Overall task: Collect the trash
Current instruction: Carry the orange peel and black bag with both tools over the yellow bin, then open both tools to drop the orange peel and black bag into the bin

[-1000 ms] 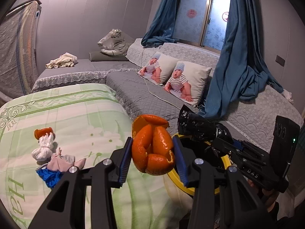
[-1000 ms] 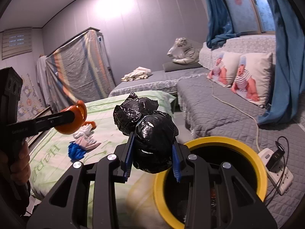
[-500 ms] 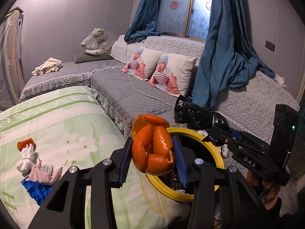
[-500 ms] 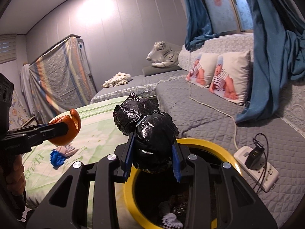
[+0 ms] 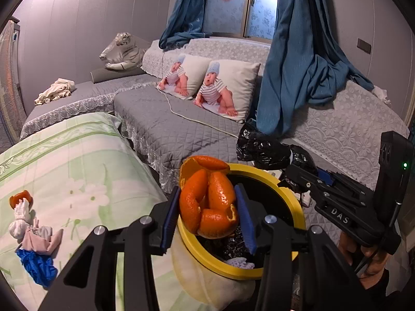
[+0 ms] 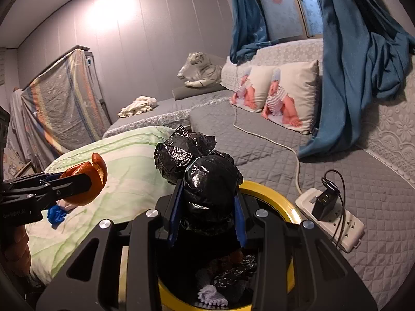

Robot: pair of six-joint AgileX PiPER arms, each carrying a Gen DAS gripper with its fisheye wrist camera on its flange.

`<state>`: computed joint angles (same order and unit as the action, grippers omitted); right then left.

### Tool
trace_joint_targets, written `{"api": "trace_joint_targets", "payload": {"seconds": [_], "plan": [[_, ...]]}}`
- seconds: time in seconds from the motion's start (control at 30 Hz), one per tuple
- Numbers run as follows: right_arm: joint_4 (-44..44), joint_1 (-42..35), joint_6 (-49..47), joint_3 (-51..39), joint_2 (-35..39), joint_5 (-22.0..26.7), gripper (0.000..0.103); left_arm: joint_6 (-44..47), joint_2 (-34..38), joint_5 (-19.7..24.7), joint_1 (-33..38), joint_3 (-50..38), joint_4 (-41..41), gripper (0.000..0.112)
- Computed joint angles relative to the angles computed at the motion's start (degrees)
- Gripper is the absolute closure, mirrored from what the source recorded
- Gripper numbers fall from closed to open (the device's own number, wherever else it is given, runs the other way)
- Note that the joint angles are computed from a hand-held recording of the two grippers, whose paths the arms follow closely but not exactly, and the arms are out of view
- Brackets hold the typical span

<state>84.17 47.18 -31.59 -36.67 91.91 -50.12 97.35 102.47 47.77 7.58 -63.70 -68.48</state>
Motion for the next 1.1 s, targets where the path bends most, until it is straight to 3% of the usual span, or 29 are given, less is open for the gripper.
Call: {"api": "trace_joint_targets", "payload": {"seconds": [0.7,0.97,1.07,1.1], "plan": [[-2.49,-7.64,9.71,3.93,2.75,7.86,0.07,-4.7,6.48,-9.02,-10.23,-1.1,2.72,0.072],[-4.16,-9.78,11.38,4.18,3.25,9.9,0.067,-8.58,10.15,-9.26,-11.66,-3.8,5.41,0.072],[-4.33,-10.23,12.49,4.61,2.86,10.12,0.061,-9.34,10.57,-9.56,-11.61,-3.94,5.51,0.066],[-4.3,-10.45,12.63,4.71,2.76,10.3,0.059,-9.49,10.58,-9.66,-11.32,-3.9,5.17,0.059]]}}
